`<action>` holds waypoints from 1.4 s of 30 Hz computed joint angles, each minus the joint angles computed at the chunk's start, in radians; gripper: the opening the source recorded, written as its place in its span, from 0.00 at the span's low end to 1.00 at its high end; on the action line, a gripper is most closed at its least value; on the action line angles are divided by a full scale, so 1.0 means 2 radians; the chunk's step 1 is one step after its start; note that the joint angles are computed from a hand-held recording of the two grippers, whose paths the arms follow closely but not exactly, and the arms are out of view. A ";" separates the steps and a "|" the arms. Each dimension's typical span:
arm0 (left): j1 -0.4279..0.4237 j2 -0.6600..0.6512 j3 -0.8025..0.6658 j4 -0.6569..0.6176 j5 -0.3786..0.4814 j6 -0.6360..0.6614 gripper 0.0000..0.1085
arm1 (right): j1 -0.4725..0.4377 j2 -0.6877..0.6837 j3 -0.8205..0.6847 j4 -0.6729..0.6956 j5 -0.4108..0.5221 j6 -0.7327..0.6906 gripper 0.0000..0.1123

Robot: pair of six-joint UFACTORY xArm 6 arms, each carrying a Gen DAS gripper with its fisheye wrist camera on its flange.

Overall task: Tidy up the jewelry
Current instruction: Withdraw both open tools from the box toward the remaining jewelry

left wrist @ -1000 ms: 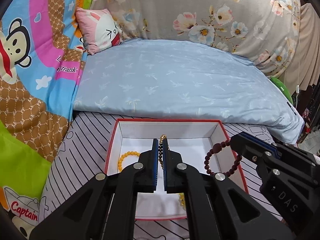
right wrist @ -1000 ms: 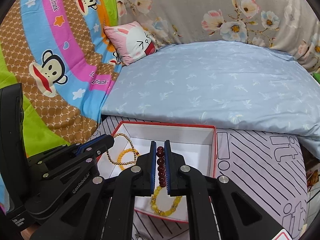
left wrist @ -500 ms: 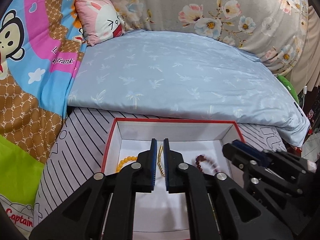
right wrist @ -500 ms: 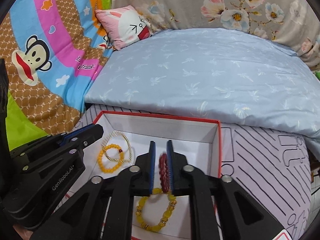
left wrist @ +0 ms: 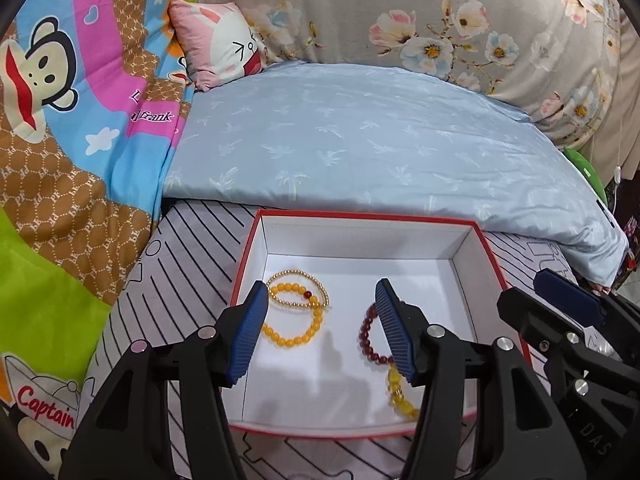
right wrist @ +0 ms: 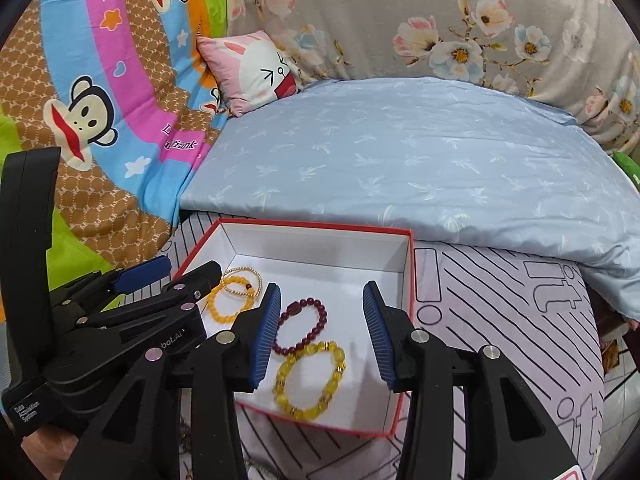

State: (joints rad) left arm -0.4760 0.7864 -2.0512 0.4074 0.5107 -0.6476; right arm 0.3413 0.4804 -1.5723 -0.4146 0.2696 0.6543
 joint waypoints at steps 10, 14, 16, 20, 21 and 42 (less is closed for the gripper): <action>-0.011 -0.116 0.184 0.066 -0.052 -0.075 0.49 | 0.010 -0.100 0.142 -0.118 -0.026 0.124 0.42; -0.015 -0.149 0.236 0.084 -0.065 -0.101 0.49 | 0.016 -0.130 0.185 -0.134 -0.035 0.148 0.42; -0.016 -0.162 0.257 0.091 -0.070 -0.111 0.49 | 0.018 -0.142 0.203 -0.139 -0.039 0.157 0.42; -0.020 -0.184 0.291 0.102 -0.076 -0.128 0.49 | 0.023 -0.160 0.229 -0.149 -0.042 0.175 0.42; -0.021 -0.188 0.298 0.105 -0.078 -0.132 0.49 | 0.024 -0.166 0.237 -0.154 -0.043 0.182 0.42; -0.029 -0.292 0.483 0.254 -0.125 -0.308 0.54 | 0.036 -0.283 0.418 -0.229 -0.023 0.286 0.42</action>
State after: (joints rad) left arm -0.5340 0.2024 -1.0843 0.9162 0.2616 -1.2627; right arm 0.4128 -0.0852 -0.7370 -0.8729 0.2231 1.2257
